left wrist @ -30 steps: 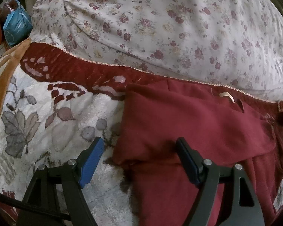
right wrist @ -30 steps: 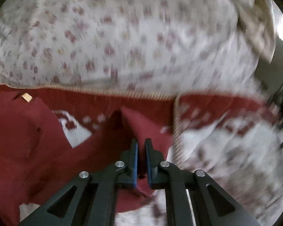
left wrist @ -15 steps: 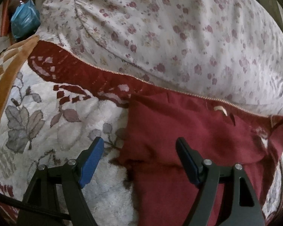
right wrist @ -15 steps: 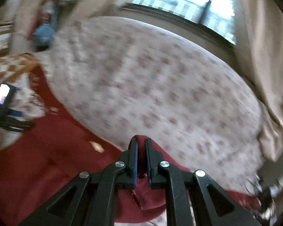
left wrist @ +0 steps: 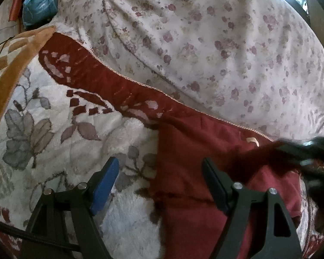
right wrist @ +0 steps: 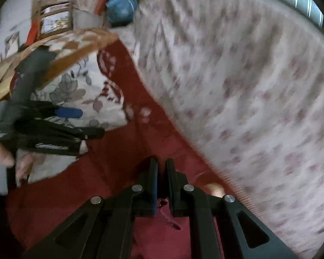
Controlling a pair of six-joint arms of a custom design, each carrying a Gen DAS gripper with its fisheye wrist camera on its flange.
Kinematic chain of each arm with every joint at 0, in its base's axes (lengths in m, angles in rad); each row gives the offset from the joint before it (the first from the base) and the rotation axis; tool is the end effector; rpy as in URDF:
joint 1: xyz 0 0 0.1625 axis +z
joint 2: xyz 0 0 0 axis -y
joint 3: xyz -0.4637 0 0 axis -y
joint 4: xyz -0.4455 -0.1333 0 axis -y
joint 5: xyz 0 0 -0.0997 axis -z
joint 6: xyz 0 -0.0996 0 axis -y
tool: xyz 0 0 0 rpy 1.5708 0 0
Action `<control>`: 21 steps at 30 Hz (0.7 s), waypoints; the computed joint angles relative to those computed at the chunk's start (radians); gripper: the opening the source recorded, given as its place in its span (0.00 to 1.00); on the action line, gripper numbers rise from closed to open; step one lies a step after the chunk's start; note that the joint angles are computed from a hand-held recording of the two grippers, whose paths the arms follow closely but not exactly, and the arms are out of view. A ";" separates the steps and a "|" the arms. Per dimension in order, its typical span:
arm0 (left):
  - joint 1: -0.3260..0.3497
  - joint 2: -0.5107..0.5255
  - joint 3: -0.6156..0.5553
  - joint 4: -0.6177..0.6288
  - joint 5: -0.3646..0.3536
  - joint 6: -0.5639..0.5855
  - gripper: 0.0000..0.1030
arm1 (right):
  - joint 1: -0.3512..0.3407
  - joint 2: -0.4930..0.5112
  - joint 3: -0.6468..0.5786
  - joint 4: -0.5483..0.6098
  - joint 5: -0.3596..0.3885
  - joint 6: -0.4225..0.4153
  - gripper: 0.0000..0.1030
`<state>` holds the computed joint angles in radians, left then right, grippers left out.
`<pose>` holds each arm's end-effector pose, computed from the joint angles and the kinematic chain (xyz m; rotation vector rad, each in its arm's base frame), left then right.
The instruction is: Fold small clothes
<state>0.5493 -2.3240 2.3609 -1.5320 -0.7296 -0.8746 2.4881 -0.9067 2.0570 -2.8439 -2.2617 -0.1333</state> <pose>-0.0814 -0.2931 0.4106 0.2224 2.4535 -0.8406 0.4998 -0.2947 0.0570 1.2083 -2.1951 0.4868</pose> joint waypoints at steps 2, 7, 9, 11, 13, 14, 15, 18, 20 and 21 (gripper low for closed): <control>0.010 0.013 0.003 -0.018 -0.005 0.019 0.75 | -0.042 0.033 -0.009 0.003 0.046 0.054 0.37; 0.022 0.023 0.012 -0.061 -0.038 0.077 0.78 | -0.078 -0.015 0.049 -0.057 0.126 0.164 0.63; 0.023 0.025 0.020 -0.085 -0.050 0.099 0.80 | -0.065 -0.066 0.095 -0.099 0.095 0.199 0.76; 0.025 0.021 0.026 -0.113 -0.069 0.120 0.81 | -0.056 -0.139 0.164 -0.152 0.070 0.243 0.82; 0.034 0.018 0.030 -0.150 -0.103 0.150 0.82 | -0.058 -0.215 0.228 -0.150 0.052 0.304 0.83; 0.037 0.017 0.031 -0.166 -0.114 0.158 0.84 | -0.059 -0.251 0.247 -0.116 0.034 0.339 0.83; 0.043 0.014 0.035 -0.183 -0.122 0.162 0.87 | -0.060 -0.282 0.270 -0.096 0.019 0.370 0.83; 0.065 0.019 0.045 -0.226 -0.140 0.166 0.89 | -0.065 -0.378 0.346 -0.075 -0.014 0.442 0.83; 0.084 0.042 0.049 -0.248 -0.146 0.171 0.89 | -0.065 -0.432 0.381 -0.015 -0.060 0.503 0.83; 0.089 0.052 0.053 -0.265 -0.143 0.175 0.89 | -0.068 -0.453 0.397 -0.001 -0.079 0.529 0.83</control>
<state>0.6384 -2.2721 2.4138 -1.7969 -0.8725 -0.6992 2.4197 -1.3597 2.4541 -2.8449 -2.3407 0.3960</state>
